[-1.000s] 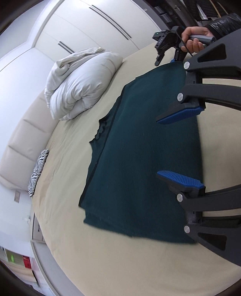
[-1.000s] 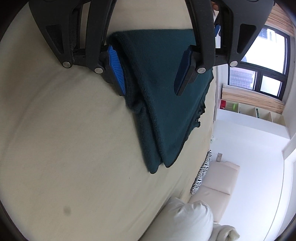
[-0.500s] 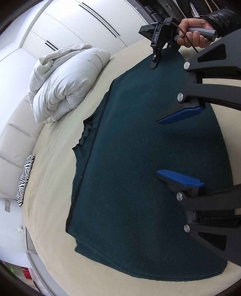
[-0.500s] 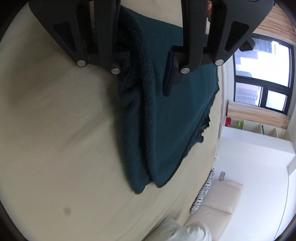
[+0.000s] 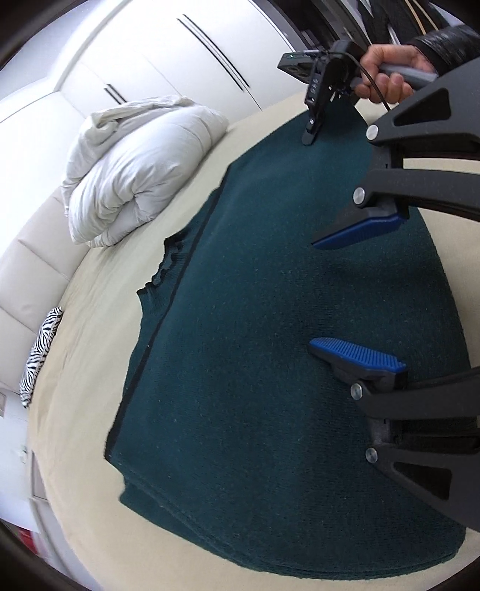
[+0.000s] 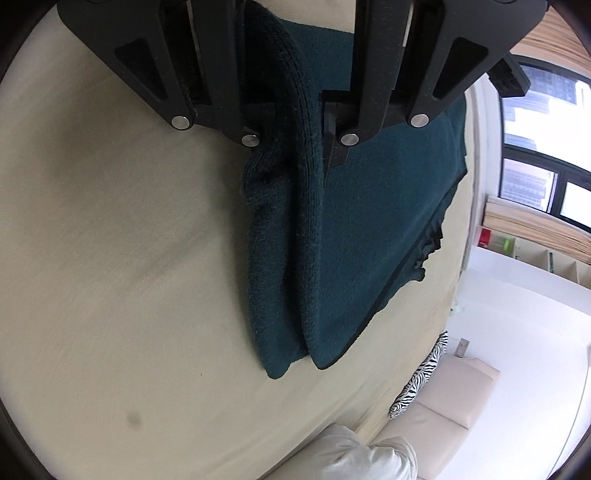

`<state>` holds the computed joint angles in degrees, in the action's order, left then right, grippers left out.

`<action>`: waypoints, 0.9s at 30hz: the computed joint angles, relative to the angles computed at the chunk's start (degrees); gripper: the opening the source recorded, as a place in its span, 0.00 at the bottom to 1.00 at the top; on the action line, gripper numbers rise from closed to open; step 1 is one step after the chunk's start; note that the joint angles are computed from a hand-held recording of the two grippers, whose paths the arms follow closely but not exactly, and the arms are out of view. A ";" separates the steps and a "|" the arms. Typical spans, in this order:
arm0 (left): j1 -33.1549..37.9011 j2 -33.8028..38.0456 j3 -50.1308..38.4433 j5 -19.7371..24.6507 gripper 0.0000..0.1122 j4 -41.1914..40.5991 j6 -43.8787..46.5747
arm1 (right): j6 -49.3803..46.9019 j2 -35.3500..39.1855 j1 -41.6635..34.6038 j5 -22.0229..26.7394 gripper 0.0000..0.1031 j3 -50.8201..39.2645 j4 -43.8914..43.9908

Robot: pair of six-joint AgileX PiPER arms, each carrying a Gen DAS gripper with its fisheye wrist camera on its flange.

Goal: Fold small clothes

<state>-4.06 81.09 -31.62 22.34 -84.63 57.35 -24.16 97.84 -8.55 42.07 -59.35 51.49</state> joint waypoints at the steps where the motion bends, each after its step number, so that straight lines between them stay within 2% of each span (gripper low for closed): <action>1: 1.79 -0.30 0.57 1.83 0.42 -0.93 0.92 | 4.82 -1.14 2.08 -1.31 0.10 -1.01 -4.92; 5: 9.62 -4.78 4.38 7.81 0.39 -2.56 3.06 | 25.62 -4.64 13.07 -4.50 0.09 -6.41 -27.84; 7: 15.01 -7.11 6.02 11.53 0.40 -2.63 4.23 | 34.11 -4.58 20.37 -3.25 0.09 -11.64 -39.30; 9: 24.01 -9.10 7.57 17.72 0.41 -2.17 5.81 | 41.93 -2.37 29.67 0.49 0.09 -18.87 -50.76; 12: 37.33 -9.13 8.23 26.66 0.46 -0.83 7.47 | 43.22 5.00 46.17 6.98 0.10 -31.11 -63.46; 14: 42.89 -7.99 8.01 30.83 0.48 0.38 8.34 | 38.45 11.72 54.78 11.54 0.09 -38.27 -67.11; 16: 45.85 -6.07 7.51 34.01 0.48 1.49 9.28 | 37.35 17.35 61.57 14.25 0.09 -42.04 -74.76; 20: 45.11 -2.67 5.75 34.47 0.48 1.23 9.27 | 40.84 19.55 65.42 13.74 0.09 -40.64 -81.85; 23: 39.30 -2.08 2.14 31.88 0.48 1.11 6.02 | 42.93 16.74 65.62 10.02 0.10 -35.68 -84.71; 26: 30.86 -0.04 -4.06 28.25 0.59 2.91 1.37 | 45.53 16.04 67.01 7.70 0.10 -32.70 -89.59; 27: 29.09 1.24 -5.57 27.66 0.59 3.99 -0.05 | 46.80 15.52 67.27 6.78 0.10 -31.19 -90.93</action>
<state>25.02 82.33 -37.18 50.00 -80.64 57.30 22.64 113.36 58.72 48.85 -90.54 -39.44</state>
